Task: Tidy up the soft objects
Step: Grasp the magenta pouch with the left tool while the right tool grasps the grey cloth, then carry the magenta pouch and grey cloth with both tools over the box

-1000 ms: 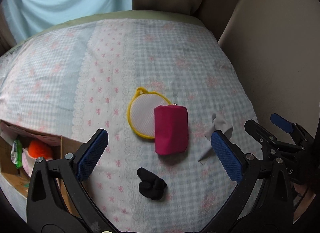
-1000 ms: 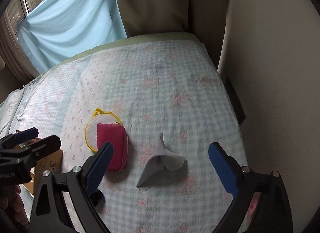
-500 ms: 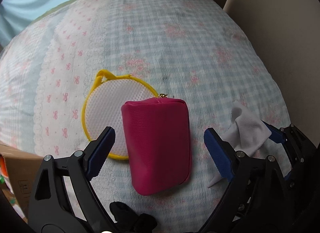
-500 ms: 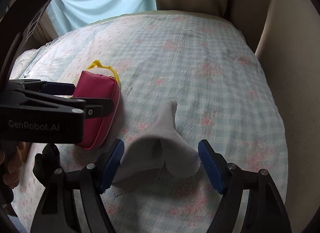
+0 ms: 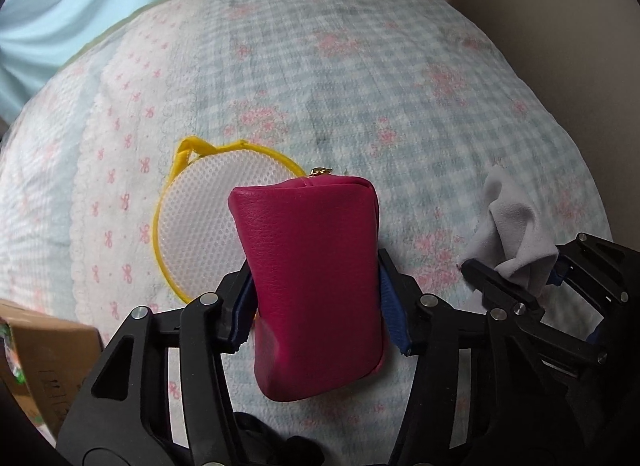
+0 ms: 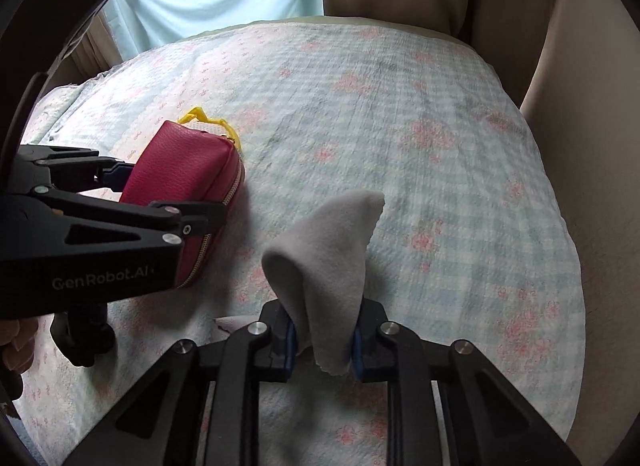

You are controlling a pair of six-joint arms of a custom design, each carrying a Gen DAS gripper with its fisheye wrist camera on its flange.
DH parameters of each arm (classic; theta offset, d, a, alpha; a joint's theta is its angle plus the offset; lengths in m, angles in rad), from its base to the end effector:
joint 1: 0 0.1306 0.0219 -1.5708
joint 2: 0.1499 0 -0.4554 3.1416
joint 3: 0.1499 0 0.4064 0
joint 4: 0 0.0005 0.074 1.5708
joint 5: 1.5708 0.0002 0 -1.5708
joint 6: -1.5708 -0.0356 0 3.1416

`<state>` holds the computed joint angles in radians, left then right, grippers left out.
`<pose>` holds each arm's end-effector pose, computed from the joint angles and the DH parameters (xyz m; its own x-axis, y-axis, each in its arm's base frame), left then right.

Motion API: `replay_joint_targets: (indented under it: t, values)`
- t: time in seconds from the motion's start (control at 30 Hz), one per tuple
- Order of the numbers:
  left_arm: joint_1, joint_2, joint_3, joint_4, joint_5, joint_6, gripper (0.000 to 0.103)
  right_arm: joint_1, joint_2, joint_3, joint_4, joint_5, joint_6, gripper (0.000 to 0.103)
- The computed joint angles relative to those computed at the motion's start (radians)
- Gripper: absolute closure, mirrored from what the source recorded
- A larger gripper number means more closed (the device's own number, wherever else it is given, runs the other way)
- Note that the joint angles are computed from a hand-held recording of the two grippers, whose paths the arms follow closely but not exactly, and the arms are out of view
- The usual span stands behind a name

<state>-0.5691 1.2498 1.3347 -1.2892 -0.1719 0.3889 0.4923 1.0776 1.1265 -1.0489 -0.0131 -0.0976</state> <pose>0.3300 -0.2045 0.5119 -0.9095 0.1383 -0.3921 0.1453 0.9893 0.0119 0.2940 0.1576 0.4870 -0.7847 -0.3103 -0.5367 -0.4043 0.9124 0.0636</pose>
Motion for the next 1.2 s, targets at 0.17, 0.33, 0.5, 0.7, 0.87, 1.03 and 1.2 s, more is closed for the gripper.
replay_joint_targets:
  t: [0.17,0.33,0.5,0.7,0.87,1.03,1.2]
  values:
    - [0.011,-0.008,0.008,-0.001,0.020,0.000,0.063,0.002,0.003,0.014,-0.007,0.006,-0.022,0.088]
    - [0.022,-0.020,0.029,-0.015,0.038,0.008,0.065,0.010,-0.001,0.044,-0.026,0.022,-0.044,0.089]
    - [0.030,-0.038,0.078,-0.047,0.038,0.004,0.066,0.027,-0.009,0.102,-0.069,0.050,-0.056,0.089]
    - [0.054,-0.057,0.176,-0.112,0.049,0.007,0.066,0.064,-0.006,0.215,-0.145,0.086,-0.068,0.089]
    - [0.086,-0.074,0.279,-0.178,0.054,0.013,0.066,0.118,0.014,0.343,-0.217,0.129,-0.088,0.090]
    - [0.132,-0.101,0.371,-0.249,0.062,0.010,0.066,0.191,0.058,0.493,-0.285,0.173,-0.118,0.090]
    - [0.218,-0.137,0.449,-0.324,0.092,0.004,0.066,0.290,0.117,0.647,-0.349,0.218,-0.161,0.090]
